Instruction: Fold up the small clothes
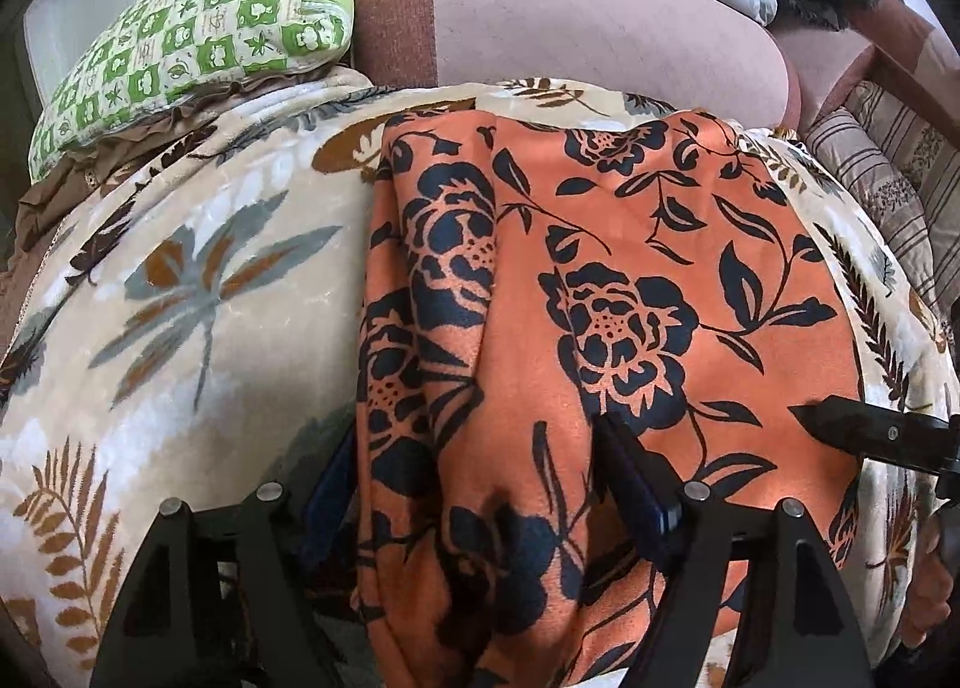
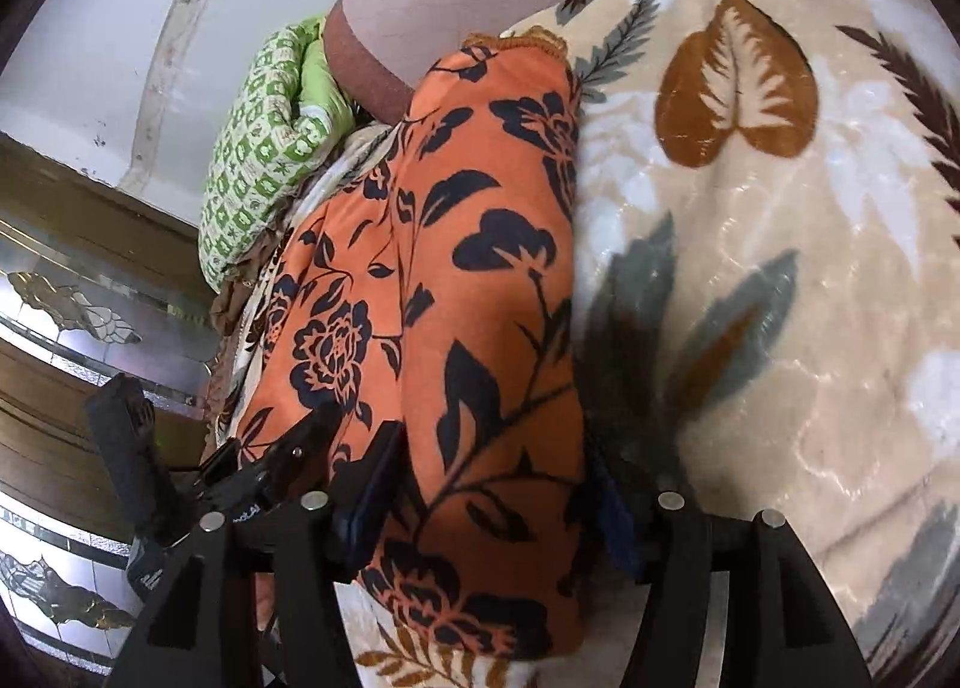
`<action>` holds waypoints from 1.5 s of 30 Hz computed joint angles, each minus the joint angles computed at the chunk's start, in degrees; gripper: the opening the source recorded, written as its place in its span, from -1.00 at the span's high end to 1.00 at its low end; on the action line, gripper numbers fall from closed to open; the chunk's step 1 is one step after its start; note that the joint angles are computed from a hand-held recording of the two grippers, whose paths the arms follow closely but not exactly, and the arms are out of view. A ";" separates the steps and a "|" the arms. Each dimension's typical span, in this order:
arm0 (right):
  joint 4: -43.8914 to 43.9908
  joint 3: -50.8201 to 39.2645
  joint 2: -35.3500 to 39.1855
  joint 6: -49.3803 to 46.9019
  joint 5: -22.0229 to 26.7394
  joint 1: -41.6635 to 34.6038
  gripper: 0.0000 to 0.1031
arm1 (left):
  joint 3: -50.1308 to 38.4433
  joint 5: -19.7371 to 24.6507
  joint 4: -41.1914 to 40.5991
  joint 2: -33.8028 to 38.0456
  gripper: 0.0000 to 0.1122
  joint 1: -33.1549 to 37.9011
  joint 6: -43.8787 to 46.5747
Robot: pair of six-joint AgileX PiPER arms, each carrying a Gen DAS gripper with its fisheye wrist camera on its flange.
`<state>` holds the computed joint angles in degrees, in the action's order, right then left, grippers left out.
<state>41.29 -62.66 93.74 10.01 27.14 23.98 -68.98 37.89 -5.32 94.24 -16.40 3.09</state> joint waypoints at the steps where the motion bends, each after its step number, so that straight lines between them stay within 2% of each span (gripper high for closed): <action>1: 2.88 0.64 0.20 -2.64 -0.01 -0.61 -0.23 | 0.15 -0.15 0.66 -0.15 -0.40 -0.25 -0.55; 8: 16.14 2.35 1.92 -13.93 1.99 -3.46 -0.23 | 0.04 -0.19 2.26 -0.14 -0.40 -0.90 -1.71; 17: 15.07 1.13 2.83 -12.61 2.42 -3.08 -0.23 | -0.37 0.52 1.19 -0.02 -0.40 -0.46 -0.55; 22: 13.86 0.49 3.12 -11.61 2.80 -2.96 -0.23 | -2.88 4.35 -4.38 1.05 -0.42 2.73 4.31; 28: 13.93 -0.37 3.68 -11.65 3.89 -3.35 -0.23 | -6.08 7.67 -5.77 0.76 -0.42 5.99 6.19; 38: 9.88 -0.49 1.92 -7.76 4.67 -3.78 -0.23 | -10.15 13.58 -0.04 -0.03 -0.42 6.79 -1.00; 42: 8.70 0.48 0.17 -6.43 4.11 -4.31 -0.23 | -9.47 14.78 -2.47 -1.81 -0.42 7.15 -0.14; 45: 11.22 2.05 -1.55 -8.37 3.12 -5.42 -0.23 | -9.17 15.00 -5.19 -3.17 -0.42 7.29 1.54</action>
